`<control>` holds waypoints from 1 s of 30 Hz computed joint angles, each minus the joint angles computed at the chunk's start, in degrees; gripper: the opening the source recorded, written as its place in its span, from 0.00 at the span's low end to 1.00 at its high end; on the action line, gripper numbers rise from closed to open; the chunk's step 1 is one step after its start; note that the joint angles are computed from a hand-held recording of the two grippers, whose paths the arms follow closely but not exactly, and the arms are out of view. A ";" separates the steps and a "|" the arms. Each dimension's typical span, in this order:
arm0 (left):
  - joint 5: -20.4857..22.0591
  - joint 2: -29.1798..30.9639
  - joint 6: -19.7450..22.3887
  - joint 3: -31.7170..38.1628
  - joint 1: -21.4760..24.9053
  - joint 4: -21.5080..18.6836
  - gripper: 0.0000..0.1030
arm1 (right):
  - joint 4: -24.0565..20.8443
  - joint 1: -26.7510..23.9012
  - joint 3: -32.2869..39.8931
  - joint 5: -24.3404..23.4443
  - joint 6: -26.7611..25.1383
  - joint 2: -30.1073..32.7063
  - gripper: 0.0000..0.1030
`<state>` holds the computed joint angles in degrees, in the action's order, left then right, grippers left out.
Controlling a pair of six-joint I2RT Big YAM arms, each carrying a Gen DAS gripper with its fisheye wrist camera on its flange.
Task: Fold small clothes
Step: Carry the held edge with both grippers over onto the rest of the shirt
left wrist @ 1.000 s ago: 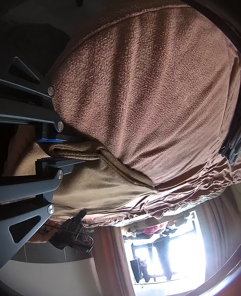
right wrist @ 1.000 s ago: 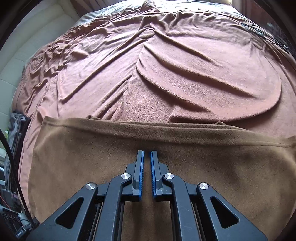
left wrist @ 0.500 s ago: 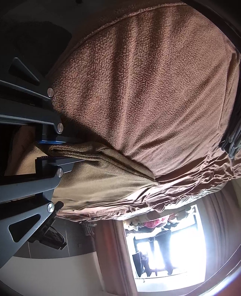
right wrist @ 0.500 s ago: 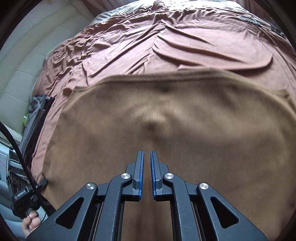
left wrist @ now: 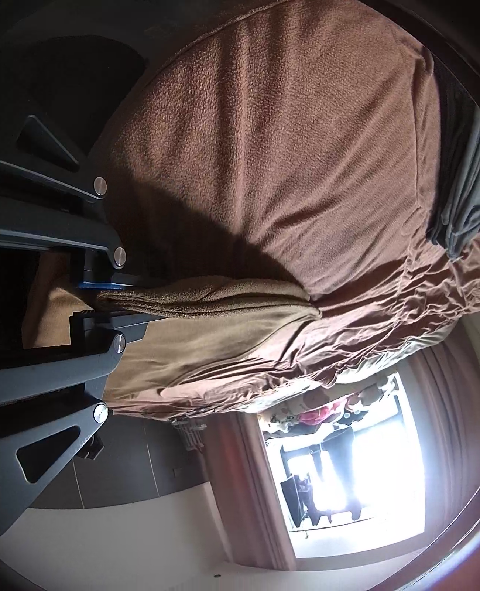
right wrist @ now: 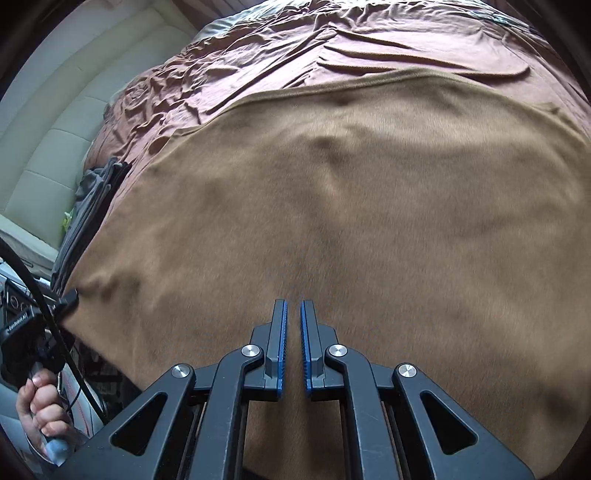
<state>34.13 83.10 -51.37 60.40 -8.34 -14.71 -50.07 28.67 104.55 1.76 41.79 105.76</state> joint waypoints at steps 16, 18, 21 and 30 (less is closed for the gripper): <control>4.06 -0.04 1.81 5.81 -3.06 1.47 0.07 | 3.65 2.42 -8.66 -3.19 1.93 -5.63 0.04; 2.90 0.13 3.35 7.37 -3.55 0.65 0.07 | 3.60 2.58 -8.79 -3.39 1.72 -5.62 0.04; 3.99 0.76 3.56 9.25 -4.00 0.47 0.07 | 3.65 2.63 -8.86 -3.64 1.57 -5.82 0.04; 4.50 2.89 7.01 16.56 -6.88 -2.70 0.07 | 9.26 1.60 -11.95 -1.10 2.44 -8.74 0.04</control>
<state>38.63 85.99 -44.36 76.96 -15.22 -17.42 -40.81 30.27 92.60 0.66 44.23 97.02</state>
